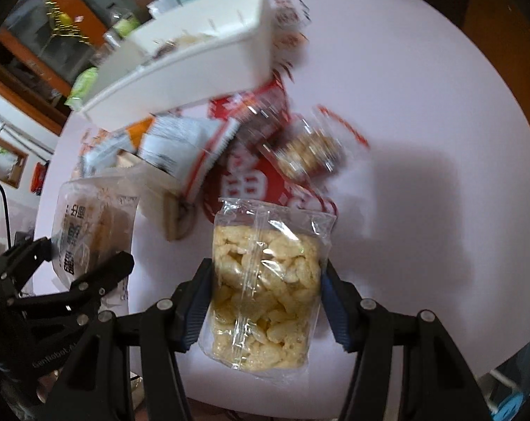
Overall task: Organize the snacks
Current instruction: 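Carry the cookie bag and puffed-snack bag over the tray with both tools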
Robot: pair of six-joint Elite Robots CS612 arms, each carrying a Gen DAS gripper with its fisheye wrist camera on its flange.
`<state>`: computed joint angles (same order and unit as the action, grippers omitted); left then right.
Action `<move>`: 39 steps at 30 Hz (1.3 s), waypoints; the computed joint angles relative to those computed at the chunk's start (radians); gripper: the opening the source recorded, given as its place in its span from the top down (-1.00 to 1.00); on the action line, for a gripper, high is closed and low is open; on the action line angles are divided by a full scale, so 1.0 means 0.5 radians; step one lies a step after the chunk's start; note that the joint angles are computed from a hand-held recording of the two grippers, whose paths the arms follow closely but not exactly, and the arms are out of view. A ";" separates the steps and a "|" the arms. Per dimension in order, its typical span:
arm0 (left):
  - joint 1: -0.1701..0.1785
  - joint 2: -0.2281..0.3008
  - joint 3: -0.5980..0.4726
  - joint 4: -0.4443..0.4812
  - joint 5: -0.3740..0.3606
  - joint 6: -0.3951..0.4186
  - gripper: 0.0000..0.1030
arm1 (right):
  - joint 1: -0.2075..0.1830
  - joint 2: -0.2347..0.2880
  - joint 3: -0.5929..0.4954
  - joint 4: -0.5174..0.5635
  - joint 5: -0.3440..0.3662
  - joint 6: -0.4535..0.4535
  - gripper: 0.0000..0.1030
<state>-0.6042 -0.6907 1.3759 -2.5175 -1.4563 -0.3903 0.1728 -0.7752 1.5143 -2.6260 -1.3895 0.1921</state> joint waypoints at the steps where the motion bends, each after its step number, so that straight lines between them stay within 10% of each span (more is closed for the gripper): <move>1: 0.002 -0.019 0.022 -0.030 0.025 0.005 -0.44 | 0.006 -0.004 -0.014 -0.023 0.005 -0.016 -0.14; 16: 0.144 -0.094 -0.104 -0.227 0.149 0.086 -0.44 | 0.091 0.113 -0.492 -0.205 -0.260 -0.174 -0.14; 39: 0.334 0.432 -1.085 -0.085 0.147 0.242 -0.44 | 0.097 0.677 -1.529 0.217 -0.443 0.040 -0.14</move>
